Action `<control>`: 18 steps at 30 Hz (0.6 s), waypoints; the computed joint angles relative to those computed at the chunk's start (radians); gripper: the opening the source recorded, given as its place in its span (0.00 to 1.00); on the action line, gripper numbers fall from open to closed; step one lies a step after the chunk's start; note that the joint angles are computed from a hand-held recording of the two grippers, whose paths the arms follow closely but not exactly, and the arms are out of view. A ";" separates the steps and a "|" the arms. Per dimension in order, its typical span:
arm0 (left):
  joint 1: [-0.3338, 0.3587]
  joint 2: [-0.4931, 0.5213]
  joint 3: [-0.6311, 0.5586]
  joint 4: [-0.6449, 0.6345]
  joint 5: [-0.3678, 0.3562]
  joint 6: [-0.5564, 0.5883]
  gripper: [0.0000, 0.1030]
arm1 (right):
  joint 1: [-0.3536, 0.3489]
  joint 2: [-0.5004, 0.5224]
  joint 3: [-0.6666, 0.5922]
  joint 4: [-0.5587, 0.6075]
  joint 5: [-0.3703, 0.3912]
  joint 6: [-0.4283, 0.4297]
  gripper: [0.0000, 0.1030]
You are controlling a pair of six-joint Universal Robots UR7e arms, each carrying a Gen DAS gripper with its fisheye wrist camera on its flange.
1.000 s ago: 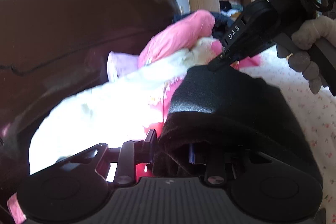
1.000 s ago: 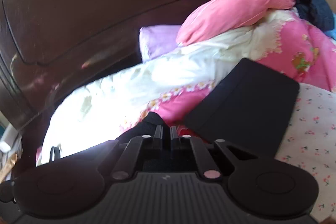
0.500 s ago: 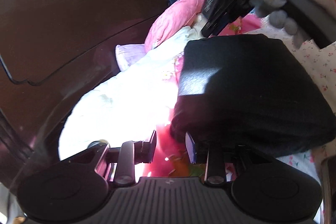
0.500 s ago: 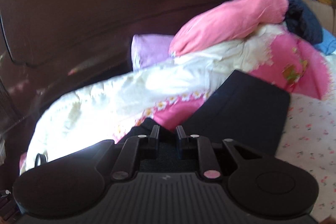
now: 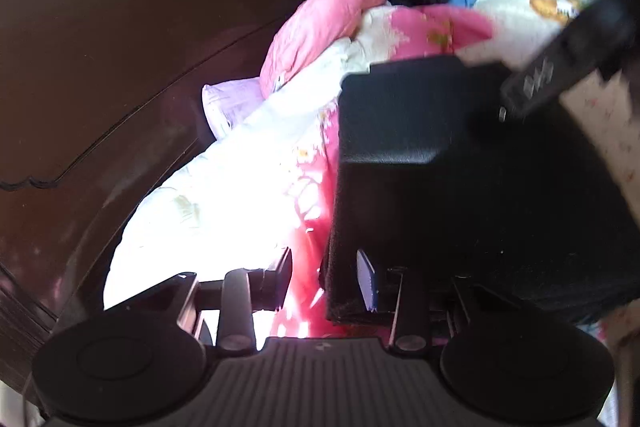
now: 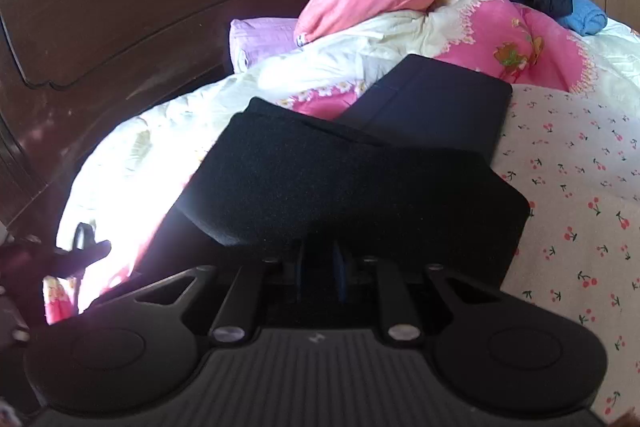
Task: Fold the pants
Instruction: 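Lower the folded bundle onto the sheet and open both grippers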
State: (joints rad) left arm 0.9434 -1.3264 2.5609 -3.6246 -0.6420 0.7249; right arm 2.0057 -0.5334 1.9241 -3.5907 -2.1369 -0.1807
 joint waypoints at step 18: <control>-0.216 -0.263 0.080 0.407 0.063 -0.290 0.61 | 0.117 -0.082 0.139 0.011 -0.089 0.184 0.20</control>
State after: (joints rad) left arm 0.7277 -1.5890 2.6405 -3.2180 -0.5792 0.4353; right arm 2.1231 -0.6154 2.0633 -3.5800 -2.2255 0.0037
